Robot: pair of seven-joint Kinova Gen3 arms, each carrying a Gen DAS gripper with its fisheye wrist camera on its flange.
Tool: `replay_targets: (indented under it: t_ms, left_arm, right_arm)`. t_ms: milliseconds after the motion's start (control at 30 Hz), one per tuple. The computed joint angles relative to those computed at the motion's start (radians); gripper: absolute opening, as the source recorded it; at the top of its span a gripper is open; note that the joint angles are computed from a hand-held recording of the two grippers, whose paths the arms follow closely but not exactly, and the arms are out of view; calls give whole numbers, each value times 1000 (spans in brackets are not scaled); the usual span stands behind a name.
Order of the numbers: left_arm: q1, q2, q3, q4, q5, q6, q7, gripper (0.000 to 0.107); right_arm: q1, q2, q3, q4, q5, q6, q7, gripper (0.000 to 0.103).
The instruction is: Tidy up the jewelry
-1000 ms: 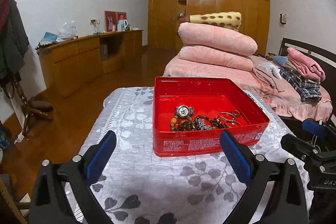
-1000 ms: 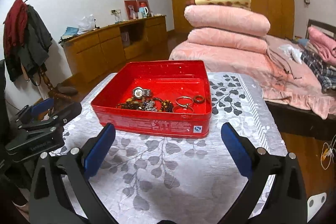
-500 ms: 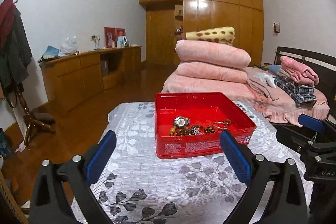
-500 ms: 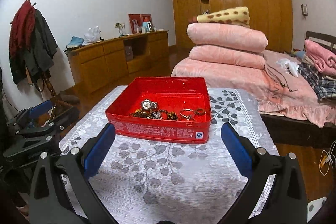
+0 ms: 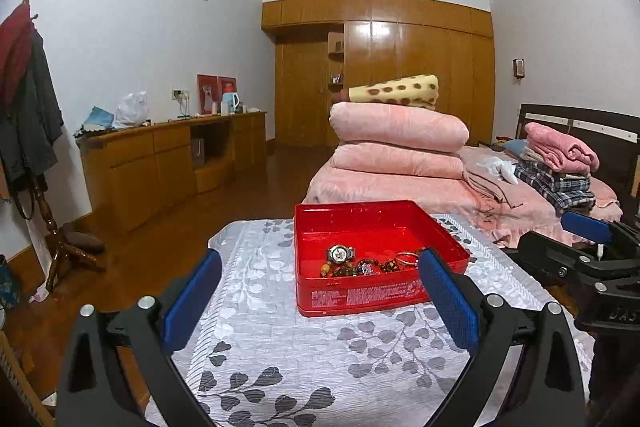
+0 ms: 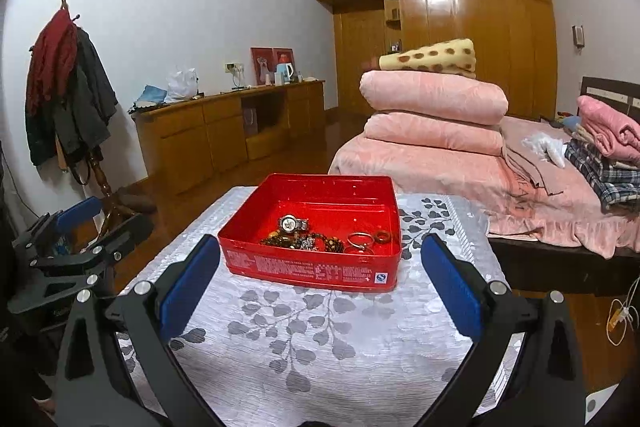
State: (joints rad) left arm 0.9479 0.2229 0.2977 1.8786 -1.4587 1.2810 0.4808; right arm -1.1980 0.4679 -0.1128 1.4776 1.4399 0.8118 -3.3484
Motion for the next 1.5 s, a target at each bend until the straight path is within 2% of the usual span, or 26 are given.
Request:
replay_targets:
  t_ms: [333, 633, 1500]
  left_arm:
    - [40, -4, 18, 13, -31, 71, 25, 97]
    - [74, 0, 32, 8, -53, 133, 21, 97]
    - [90, -4, 42, 8, -64, 156, 18, 97]
  right_arm:
    - [-25, -22, -19, 33, 81, 58, -58, 98]
    - [-35, -28, -48, 39, 110, 111, -55, 98]
    - [-33, -40, -73, 59, 146, 142, -70, 97]
